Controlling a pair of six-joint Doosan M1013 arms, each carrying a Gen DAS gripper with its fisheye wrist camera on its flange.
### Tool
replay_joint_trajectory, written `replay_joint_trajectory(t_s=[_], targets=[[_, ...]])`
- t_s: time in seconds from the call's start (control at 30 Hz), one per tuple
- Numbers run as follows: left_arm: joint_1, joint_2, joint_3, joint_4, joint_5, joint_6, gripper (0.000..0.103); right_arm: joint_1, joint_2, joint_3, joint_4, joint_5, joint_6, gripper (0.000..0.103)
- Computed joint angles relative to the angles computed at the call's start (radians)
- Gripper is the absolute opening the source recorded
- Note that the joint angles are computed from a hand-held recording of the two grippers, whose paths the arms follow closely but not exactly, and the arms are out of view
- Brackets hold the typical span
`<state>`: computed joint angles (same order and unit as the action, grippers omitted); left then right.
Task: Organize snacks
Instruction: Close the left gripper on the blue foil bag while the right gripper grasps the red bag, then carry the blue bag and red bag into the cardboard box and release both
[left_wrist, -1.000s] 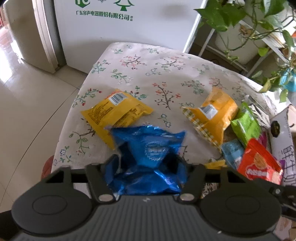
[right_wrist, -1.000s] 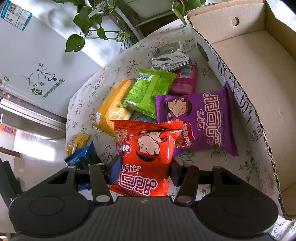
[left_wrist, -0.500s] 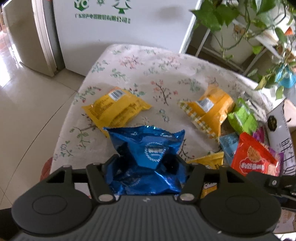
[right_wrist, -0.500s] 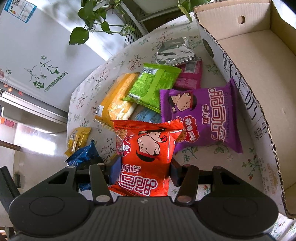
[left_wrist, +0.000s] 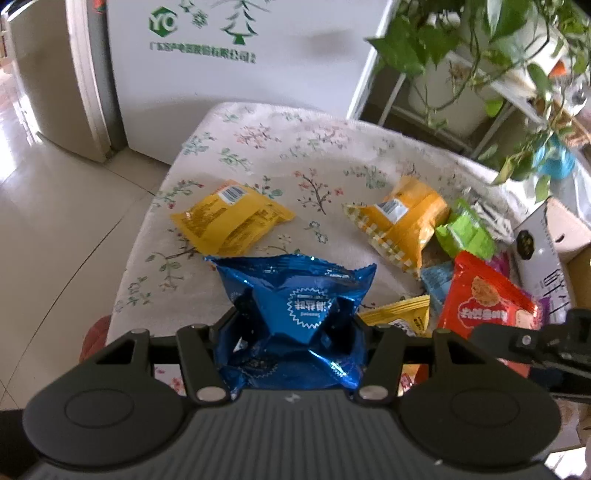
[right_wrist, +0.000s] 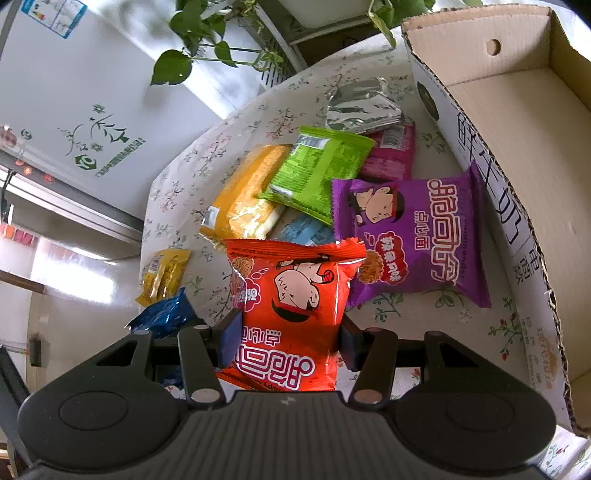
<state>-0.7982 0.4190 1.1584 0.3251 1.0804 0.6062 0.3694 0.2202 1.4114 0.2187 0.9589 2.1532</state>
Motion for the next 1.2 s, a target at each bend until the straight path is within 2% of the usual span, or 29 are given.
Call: replay_joint_trajectory(t_s=[0.17, 0.57, 0.9, 1.2], targets=[[-0.021, -0.039, 0.050, 0.071, -0.022, -0.064, 0.057, 0.003, -0.008, 0.001, 0.001, -0.013, -0.026, 0.060], [-0.040, -0.074, 0.080, 0.083, -0.030, -0.143, 0.057, 0.009, -0.032, 0.008, -0.015, -0.037, -0.065, 0.059], [-0.074, -0.060, 0.021, 0.102, -0.051, -0.113, 0.057, -0.014, -0.080, 0.036, -0.027, -0.095, -0.050, 0.060], [-0.101, -0.009, -0.082, 0.060, -0.088, -0.029, 0.057, -0.058, -0.141, 0.080, -0.082, -0.170, 0.033, 0.060]])
